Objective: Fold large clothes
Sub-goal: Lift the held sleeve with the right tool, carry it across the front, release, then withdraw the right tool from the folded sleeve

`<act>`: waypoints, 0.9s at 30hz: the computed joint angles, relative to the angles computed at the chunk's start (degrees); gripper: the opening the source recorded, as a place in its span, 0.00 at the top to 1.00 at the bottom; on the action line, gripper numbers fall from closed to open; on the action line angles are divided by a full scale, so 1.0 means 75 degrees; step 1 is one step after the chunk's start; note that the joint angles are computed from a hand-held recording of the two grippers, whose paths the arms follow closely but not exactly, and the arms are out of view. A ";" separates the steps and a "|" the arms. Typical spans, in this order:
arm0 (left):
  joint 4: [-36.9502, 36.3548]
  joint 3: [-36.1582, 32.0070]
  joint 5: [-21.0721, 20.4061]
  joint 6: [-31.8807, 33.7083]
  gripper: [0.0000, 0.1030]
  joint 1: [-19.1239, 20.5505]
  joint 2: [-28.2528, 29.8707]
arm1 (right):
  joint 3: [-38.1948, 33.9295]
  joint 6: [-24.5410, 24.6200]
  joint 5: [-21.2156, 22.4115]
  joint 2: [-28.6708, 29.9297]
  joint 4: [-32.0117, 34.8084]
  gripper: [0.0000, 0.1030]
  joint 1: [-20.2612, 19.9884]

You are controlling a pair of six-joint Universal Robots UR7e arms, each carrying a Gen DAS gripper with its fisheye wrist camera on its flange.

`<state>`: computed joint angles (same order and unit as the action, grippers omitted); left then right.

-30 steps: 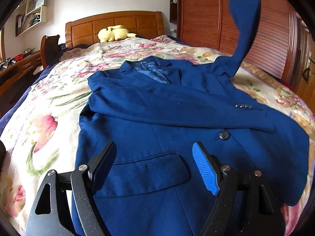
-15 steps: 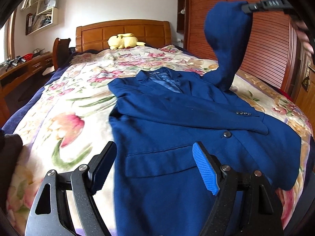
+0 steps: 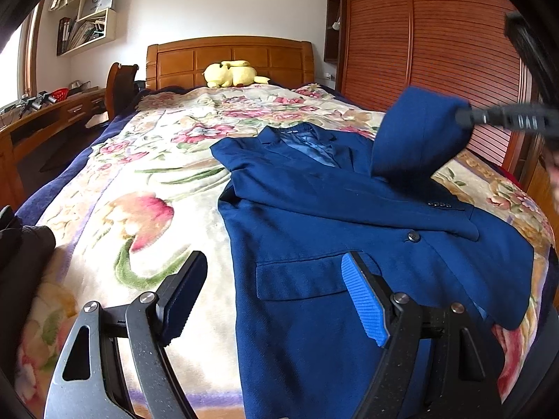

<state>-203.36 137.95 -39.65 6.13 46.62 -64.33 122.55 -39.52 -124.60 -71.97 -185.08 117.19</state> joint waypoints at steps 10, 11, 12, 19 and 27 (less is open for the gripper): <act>0.0047 -0.0055 0.0024 0.0031 0.22 0.0067 0.0022 | 0.0962 0.0406 0.0340 0.0539 -0.1273 0.89 -0.0514; 0.0017 -0.0066 0.0032 0.0024 0.22 0.0066 0.0033 | 0.0968 0.0326 0.0229 0.0625 -0.1371 0.89 -0.0479; -0.0062 -0.0069 0.0040 0.0043 0.22 0.0068 0.0042 | 0.0972 0.0273 0.0132 0.0687 -0.1439 0.89 -0.0445; -0.0251 -0.0034 0.0058 0.0067 0.22 0.0075 0.0044 | 0.1043 0.0380 -0.0290 0.0781 -0.0891 0.71 -0.0356; -0.0235 -0.0024 0.0041 0.0056 0.22 0.0084 0.0016 | 0.1124 0.0487 -0.0039 0.0179 -0.0242 0.53 -0.0117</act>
